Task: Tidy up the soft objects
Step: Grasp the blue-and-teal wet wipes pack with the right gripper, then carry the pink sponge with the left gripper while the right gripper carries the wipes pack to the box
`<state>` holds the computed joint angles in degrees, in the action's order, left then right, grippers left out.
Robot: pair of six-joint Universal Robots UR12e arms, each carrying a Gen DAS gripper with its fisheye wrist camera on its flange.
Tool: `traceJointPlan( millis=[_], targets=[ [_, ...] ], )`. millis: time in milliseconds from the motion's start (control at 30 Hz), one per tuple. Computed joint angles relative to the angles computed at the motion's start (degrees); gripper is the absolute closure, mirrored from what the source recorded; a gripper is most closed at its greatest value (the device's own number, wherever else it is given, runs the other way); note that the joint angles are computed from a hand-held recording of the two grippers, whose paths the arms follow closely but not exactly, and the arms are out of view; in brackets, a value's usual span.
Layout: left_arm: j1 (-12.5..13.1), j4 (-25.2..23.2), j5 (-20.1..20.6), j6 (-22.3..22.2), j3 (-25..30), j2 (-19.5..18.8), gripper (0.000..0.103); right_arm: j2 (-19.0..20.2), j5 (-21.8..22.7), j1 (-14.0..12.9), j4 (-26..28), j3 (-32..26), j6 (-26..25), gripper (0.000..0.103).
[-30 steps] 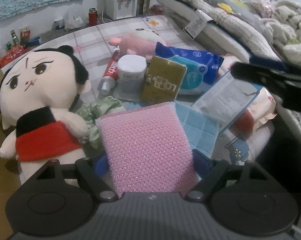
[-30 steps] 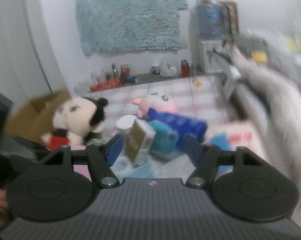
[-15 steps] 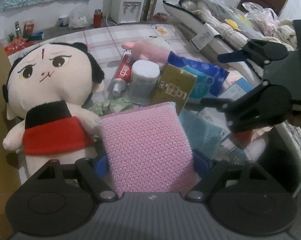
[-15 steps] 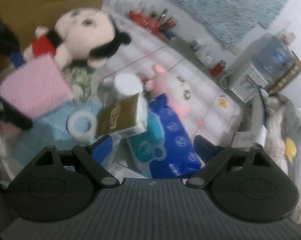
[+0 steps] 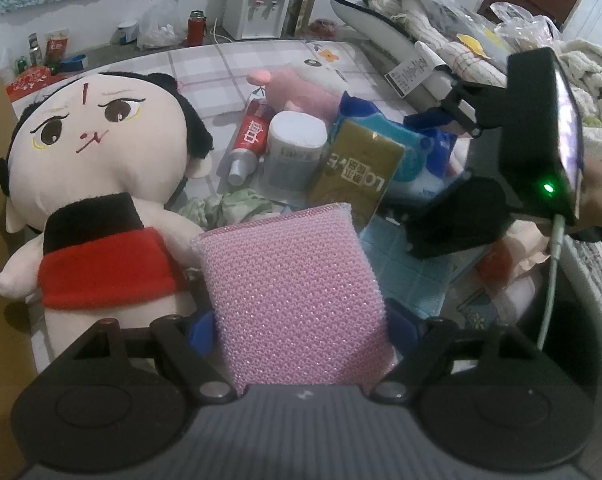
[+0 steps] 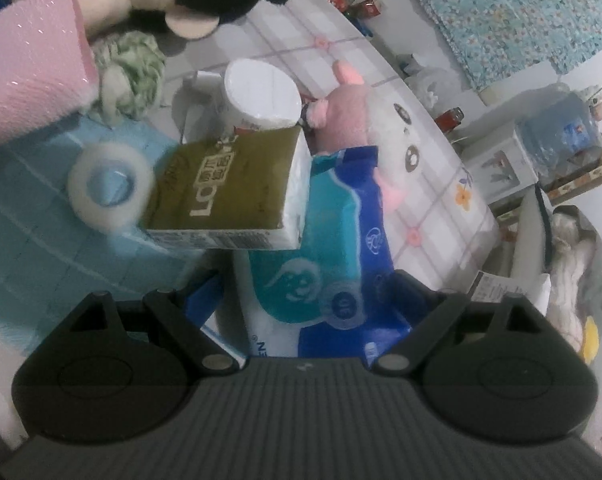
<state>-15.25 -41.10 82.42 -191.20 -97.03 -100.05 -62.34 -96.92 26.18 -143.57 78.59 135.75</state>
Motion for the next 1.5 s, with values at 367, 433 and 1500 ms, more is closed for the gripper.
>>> traceJointPlan(
  millis=[367,433,1500],
  targets=[
    [-0.67,0.88,1.68,0.28,0.17,0.02,0.019,0.35,3.12,-1.31,2.01,-1.87,6.34,0.032],
    [-0.81,1.63,2.01,0.29,0.03,0.20,0.019,-0.45,1.75,-1.06,-2.38,-0.04,7.71,0.033],
    [-1.33,16.68,23.87,-7.98,-10.42,19.35,0.019,-14.32,17.24,4.22,-28.59,13.06,46.01,0.033]
  ],
)
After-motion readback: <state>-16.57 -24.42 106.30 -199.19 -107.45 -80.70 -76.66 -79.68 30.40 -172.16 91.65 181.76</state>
